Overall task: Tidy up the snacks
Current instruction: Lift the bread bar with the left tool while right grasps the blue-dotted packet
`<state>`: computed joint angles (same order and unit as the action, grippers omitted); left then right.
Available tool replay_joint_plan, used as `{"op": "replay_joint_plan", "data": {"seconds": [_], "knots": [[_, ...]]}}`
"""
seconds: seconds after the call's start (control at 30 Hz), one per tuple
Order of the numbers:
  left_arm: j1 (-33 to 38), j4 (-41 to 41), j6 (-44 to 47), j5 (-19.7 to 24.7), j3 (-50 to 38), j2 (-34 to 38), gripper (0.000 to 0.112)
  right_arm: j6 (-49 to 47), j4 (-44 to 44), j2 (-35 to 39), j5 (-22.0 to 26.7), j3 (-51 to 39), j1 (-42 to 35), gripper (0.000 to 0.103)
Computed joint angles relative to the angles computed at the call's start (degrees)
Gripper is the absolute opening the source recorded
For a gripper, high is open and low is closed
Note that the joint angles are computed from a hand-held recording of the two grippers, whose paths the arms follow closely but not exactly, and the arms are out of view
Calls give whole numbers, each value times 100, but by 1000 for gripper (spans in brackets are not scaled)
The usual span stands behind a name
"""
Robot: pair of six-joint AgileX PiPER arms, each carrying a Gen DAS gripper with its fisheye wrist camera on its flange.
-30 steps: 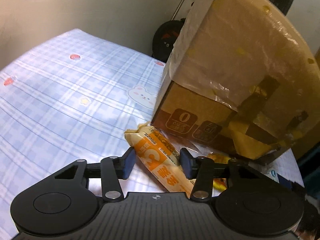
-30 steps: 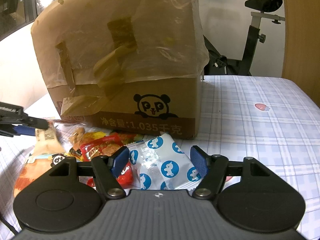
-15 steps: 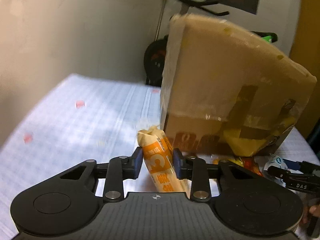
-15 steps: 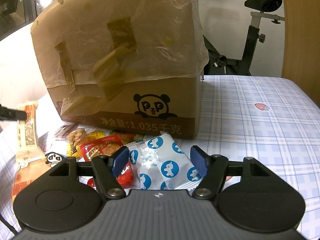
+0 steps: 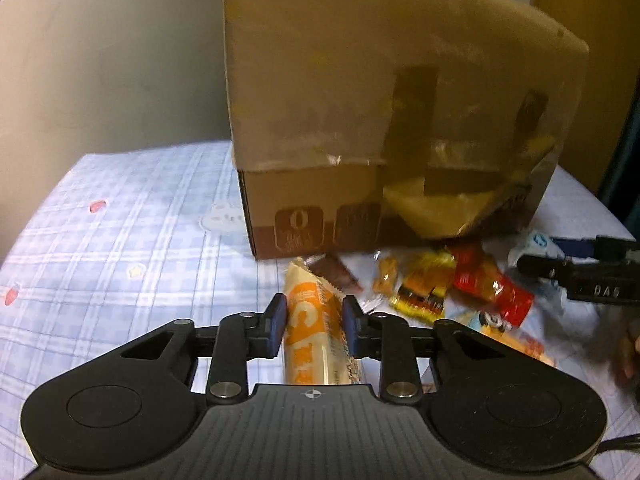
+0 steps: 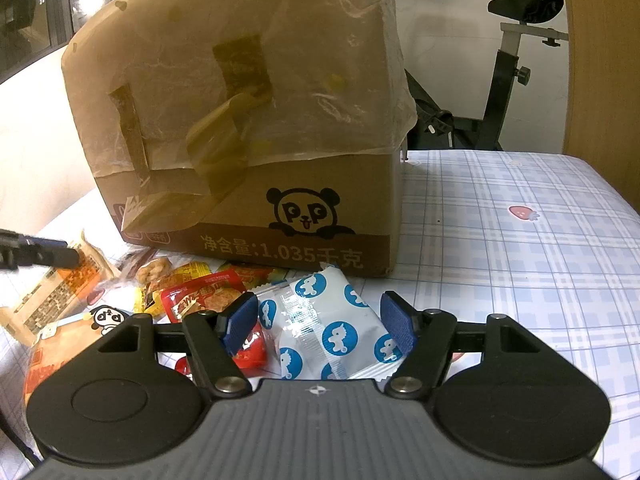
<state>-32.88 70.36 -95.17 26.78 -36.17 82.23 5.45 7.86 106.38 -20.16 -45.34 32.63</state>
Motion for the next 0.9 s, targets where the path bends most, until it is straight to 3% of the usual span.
{"op": "replay_joint_plan", "data": {"seconds": [0.13,0.23,0.3,0.43,0.63,0.73,0.9], "knots": [[424,113,-107,-415,186,-79,39,88,-96,-1,16,-9,-28,71],[474,-171,-59,-318,244,-127,46,95,-100,-1,17,-11,-31,70],[563,-629,261,-400,301,-255,53,78,-81,2,20,-16,-25,71],[433,-1429,830,-332,390,-489,56,98,-102,6,28,-26,-32,71],[-15,-1243,603,242,326,-176,54,84,-89,-2,31,-21,-30,71],[51,-740,54,52,484,-146,42,113,-113,-4,28,-17,-34,70],[-51,-773,-4,215,622,-426,41,171,-153,5,48,-35,-39,70]]}}
